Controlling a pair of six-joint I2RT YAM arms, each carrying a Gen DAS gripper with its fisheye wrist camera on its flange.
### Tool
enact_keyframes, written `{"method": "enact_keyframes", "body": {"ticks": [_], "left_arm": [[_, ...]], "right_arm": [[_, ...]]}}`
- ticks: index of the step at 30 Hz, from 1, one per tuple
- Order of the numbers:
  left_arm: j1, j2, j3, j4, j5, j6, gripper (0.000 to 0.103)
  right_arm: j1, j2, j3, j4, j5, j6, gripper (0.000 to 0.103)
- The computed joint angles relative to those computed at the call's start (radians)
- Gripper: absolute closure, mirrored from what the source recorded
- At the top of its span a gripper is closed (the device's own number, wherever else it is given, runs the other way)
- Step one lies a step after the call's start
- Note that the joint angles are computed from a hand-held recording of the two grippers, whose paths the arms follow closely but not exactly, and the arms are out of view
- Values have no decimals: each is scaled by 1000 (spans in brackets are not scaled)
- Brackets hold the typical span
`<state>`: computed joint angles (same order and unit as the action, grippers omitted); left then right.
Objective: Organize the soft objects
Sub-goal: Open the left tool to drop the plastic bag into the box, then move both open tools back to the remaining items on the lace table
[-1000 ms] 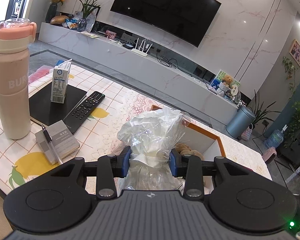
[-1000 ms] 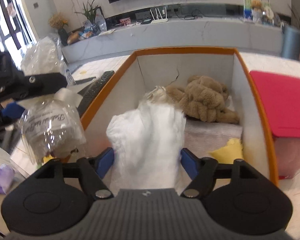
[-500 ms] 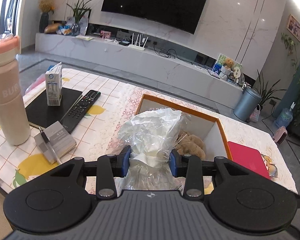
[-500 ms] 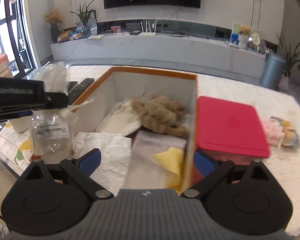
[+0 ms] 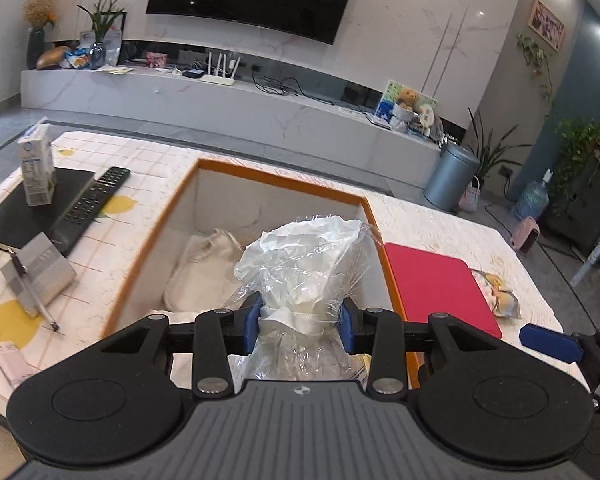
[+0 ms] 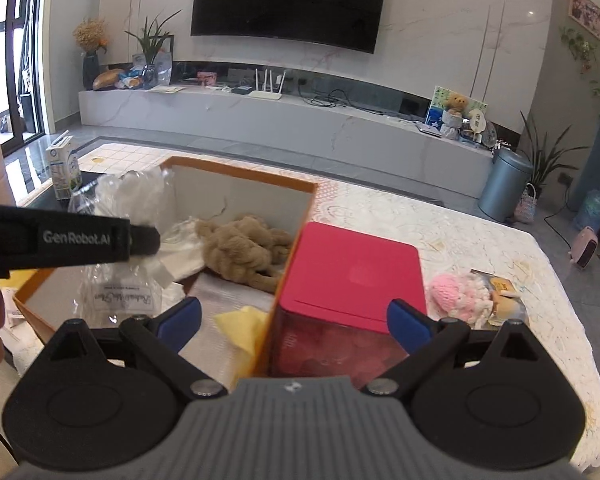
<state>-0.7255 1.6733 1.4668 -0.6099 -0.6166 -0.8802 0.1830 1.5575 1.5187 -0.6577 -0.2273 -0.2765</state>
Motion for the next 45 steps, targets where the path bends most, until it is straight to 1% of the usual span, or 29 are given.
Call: {"method": "enact_keyframes", "body": {"ticks": [3,9,10,11,12,13,16,18,20,21,24,25,26,27,28,29,30,31,32,33,34,36,39,41,42,45], "left_arm": [[-1,27,10,7,4,4,60],[4,73,31,-18,24,-33,57],[4,80,39,-32,24,-40,52],[3,86,46,-43,25,-45,42],[4,91,53,-50,29,-45,35],[5,91,54,-55,33,-47,26],[2,96,76,-96,18,-100,24],[-1,82,68,-94,1,-126,20],[-12,48,24,-52,-32,-131,16],[-18,32,7,-35,-50,-122,16],[-35,-16,-37,35,-98,-63,14],[-33,-31,-54,62,-82,-36,11],[-18,-26,-35,38,-24,-16,9],[1,-8,-1,-8,57,4,9],[17,13,27,-28,120,37,13],[15,6,5,4,124,54,16],[0,0,-16,37,78,39,16],[-14,3,-15,41,25,11,15],[-21,17,9,16,-6,-10,15],[-21,26,33,-12,-12,-13,15],[-22,30,46,-25,-12,-1,15],[-35,27,45,-19,-28,34,15],[-65,44,70,-24,-90,79,15],[-88,53,89,-13,-129,151,15],[-102,65,107,-21,-155,170,15],[-130,130,225,-112,-186,178,15]], "right_arm": [[-24,22,-5,-3,-12,5,6],[-55,59,-6,-3,-18,0,6],[-58,65,-3,-7,-18,3,6],[-60,72,2,-13,-17,4,6],[-62,76,4,-14,-17,5,6],[-63,75,-1,-9,-17,7,6],[-64,63,-22,16,-13,14,6],[-61,62,-20,14,-8,11,6],[-55,57,-20,13,2,4,6],[-53,55,-20,12,8,0,6],[-44,45,-22,10,20,-8,6],[-42,44,-20,5,20,-11,6],[-40,41,-22,4,21,-13,6],[-38,35,-29,7,23,-14,6],[-36,31,-31,7,25,-15,6],[-34,29,-31,4,26,-17,6],[-32,25,-32,0,26,-21,6],[-31,19,-36,2,25,-24,6],[-32,13,-40,4,23,-28,6],[-33,9,-41,5,20,-32,5],[-35,5,-42,3,18,-34,5],[-40,4,-38,-1,19,-34,5],[-55,5,-27,-6,19,-27,5],[-73,4,-14,-16,9,-25,5],[-84,3,-9,-20,1,-28,5],[-121,-1,13,-34,-21,-42,5]]}}
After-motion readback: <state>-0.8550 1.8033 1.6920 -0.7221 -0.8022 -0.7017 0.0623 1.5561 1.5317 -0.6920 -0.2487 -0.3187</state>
